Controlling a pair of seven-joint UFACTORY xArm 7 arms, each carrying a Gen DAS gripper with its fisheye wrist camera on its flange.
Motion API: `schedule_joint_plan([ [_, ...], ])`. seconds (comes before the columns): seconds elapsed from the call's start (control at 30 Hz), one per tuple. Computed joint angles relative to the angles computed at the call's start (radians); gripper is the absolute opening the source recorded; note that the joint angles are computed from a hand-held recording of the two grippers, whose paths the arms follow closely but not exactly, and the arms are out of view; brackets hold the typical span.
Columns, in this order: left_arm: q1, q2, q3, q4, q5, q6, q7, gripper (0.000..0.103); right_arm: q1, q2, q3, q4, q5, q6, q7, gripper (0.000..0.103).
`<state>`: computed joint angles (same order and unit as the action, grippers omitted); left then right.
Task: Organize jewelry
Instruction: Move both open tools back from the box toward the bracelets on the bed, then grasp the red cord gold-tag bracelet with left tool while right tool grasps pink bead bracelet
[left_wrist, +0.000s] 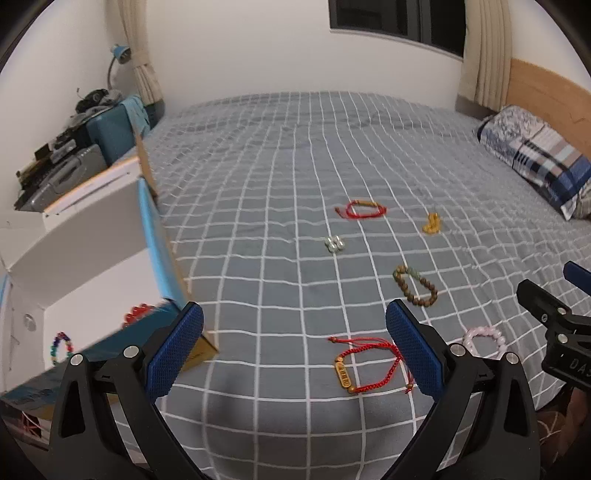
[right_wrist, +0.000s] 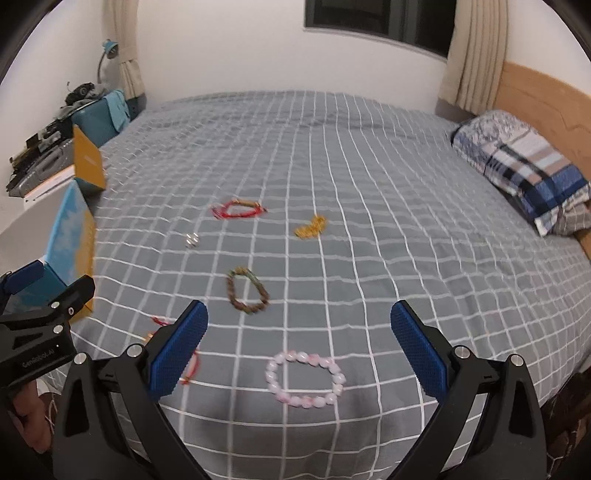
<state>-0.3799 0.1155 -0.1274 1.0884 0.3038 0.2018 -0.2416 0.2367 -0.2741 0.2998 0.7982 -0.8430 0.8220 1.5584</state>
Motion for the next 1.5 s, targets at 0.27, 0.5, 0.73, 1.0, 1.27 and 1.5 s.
schedule_joint_plan([
  [0.27,-0.023,0.113,0.0,0.039,-0.057,0.005,0.025,0.097,-0.046,0.013,-0.044,-0.109,-0.001,-0.152,0.052,0.095],
  [0.5,-0.054,0.171,0.025,0.054,-0.053,-0.005,0.033,0.097,-0.084,0.068,-0.074,-0.16,-0.018,-0.276,0.089,0.095],
  [0.73,-0.028,0.213,-0.005,0.058,-0.118,0.008,0.091,0.097,-0.093,0.107,-0.105,-0.196,0.021,-0.374,0.065,0.095],
  [1.0,-0.068,0.234,0.037,0.062,-0.094,0.016,0.07,0.095,-0.097,0.117,-0.105,-0.206,0.053,-0.38,0.036,0.094],
  [1.27,-0.092,0.228,0.072,0.065,-0.047,0.041,0.014,0.064,-0.082,0.129,-0.102,-0.193,0.051,-0.346,0.018,0.068],
  [1.5,-0.074,0.218,0.061,0.058,-0.021,0.05,-0.003,0.032,-0.061,0.131,-0.096,-0.175,0.037,-0.29,0.024,0.046],
])
